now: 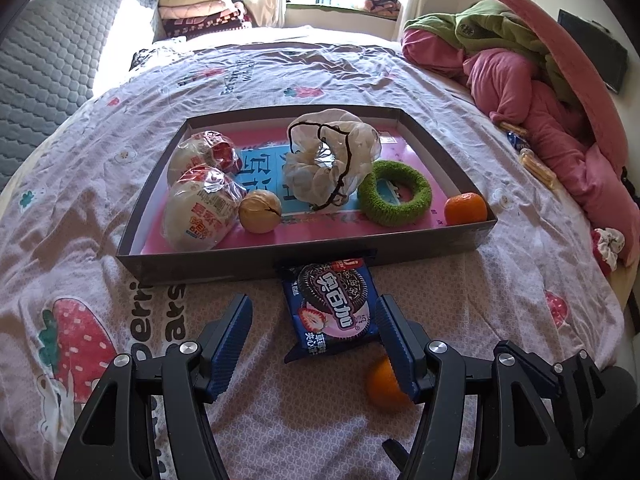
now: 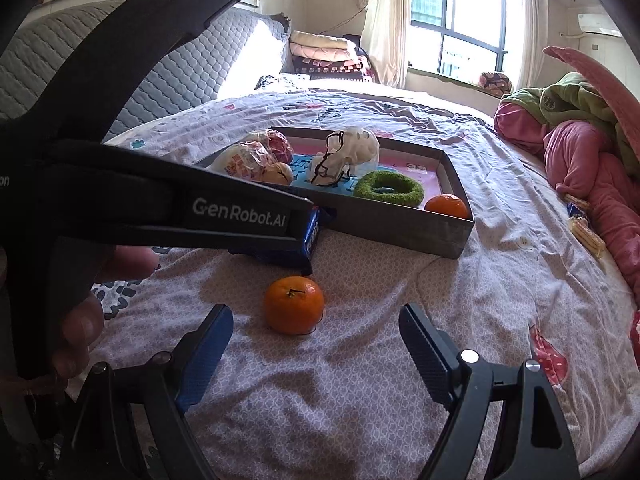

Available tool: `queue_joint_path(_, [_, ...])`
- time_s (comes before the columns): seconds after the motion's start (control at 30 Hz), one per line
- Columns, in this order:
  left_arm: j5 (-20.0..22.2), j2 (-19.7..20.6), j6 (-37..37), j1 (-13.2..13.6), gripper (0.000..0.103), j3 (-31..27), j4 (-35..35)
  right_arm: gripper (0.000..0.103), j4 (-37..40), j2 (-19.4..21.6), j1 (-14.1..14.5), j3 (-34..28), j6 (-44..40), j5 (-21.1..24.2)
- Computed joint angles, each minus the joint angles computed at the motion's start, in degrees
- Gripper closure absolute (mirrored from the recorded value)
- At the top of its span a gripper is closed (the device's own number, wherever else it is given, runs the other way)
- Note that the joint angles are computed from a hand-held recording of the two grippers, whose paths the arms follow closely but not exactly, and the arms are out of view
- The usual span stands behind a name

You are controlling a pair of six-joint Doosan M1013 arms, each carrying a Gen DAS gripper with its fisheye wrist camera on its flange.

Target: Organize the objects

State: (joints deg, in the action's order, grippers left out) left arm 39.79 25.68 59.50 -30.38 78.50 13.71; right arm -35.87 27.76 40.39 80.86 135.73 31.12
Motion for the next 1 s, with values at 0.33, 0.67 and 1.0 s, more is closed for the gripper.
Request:
queue_joint_path(0.33, [0.04, 1.01, 1.28, 0.19, 0.037, -1.13, -1.17, 0.023, 0.85, 0.89, 0.09, -1.03, -2.00, 1.31])
queue_joint_path(0.67, [1.09, 2.50, 2.50, 0.31, 0.037, -2.78, -2.16, 0.034, 2.10, 2.25, 0.19, -2.57, -4.41, 3.20])
queue_joint_path(1.0, [1.64, 3.43, 3.13, 0.52, 0.037, -3.57, -3.11, 0.044, 4.60, 2.80, -0.33, -3.27, -5.46, 3.27])
